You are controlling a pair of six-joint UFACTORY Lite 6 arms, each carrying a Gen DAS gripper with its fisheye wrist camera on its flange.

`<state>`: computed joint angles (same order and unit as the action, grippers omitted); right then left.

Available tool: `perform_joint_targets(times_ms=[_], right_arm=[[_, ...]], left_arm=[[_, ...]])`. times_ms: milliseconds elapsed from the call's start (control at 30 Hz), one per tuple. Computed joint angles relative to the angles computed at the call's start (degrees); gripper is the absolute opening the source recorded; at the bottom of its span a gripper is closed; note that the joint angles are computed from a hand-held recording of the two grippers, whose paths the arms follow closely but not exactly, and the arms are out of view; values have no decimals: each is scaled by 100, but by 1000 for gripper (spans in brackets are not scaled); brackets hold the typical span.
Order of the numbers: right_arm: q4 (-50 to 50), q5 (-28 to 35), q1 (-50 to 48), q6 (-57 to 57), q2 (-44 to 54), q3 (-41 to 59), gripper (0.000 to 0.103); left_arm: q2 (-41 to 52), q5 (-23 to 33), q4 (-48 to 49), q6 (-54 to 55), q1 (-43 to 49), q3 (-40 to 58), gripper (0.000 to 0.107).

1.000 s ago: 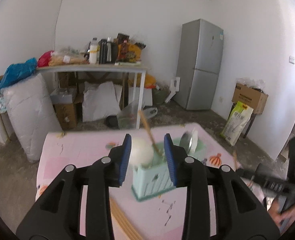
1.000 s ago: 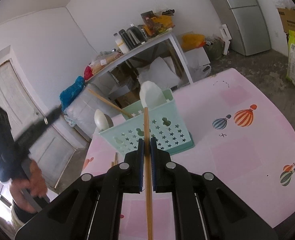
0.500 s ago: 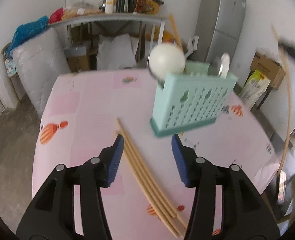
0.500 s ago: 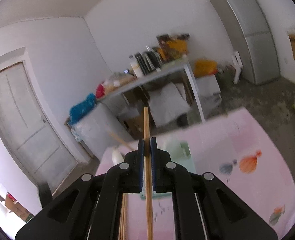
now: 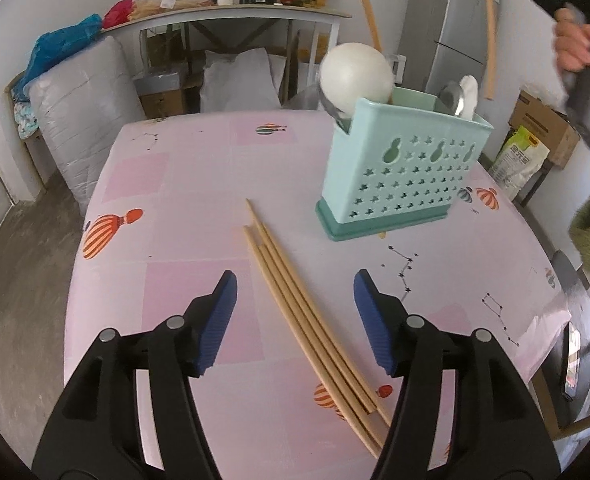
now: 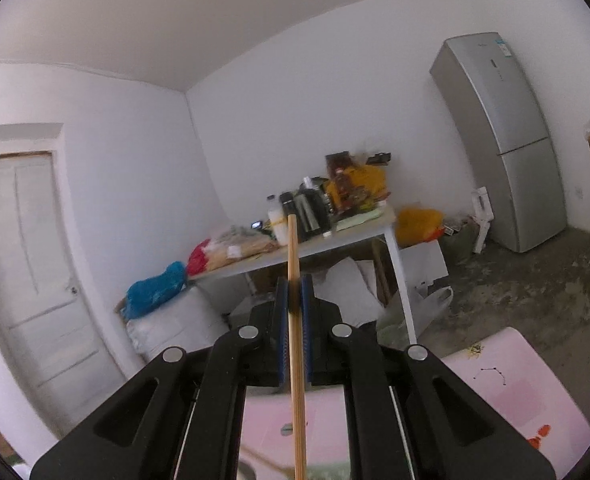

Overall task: Organize utensils
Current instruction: 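Lower the chopstick into the green holder and open the right tool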

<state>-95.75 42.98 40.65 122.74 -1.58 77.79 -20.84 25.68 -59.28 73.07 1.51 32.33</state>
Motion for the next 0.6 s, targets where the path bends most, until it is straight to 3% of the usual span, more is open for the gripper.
perform_joint_targets(times_ms=[267,500,533,600], right_arm=[[-167,154,-384,600,987,114,7],[-173,106,-108,1053,465,-1120,8],[-102,98,-40,1041,237,-1361,10],[115,155,131,928,-185,-1754,36]], left_arm=[[300,-91,-64,128,212,135,57],[529,-213,-142,188,176,224,58],[533,-232,-147,191,164,223,58],[582,-247,-165,212,159,244,57]])
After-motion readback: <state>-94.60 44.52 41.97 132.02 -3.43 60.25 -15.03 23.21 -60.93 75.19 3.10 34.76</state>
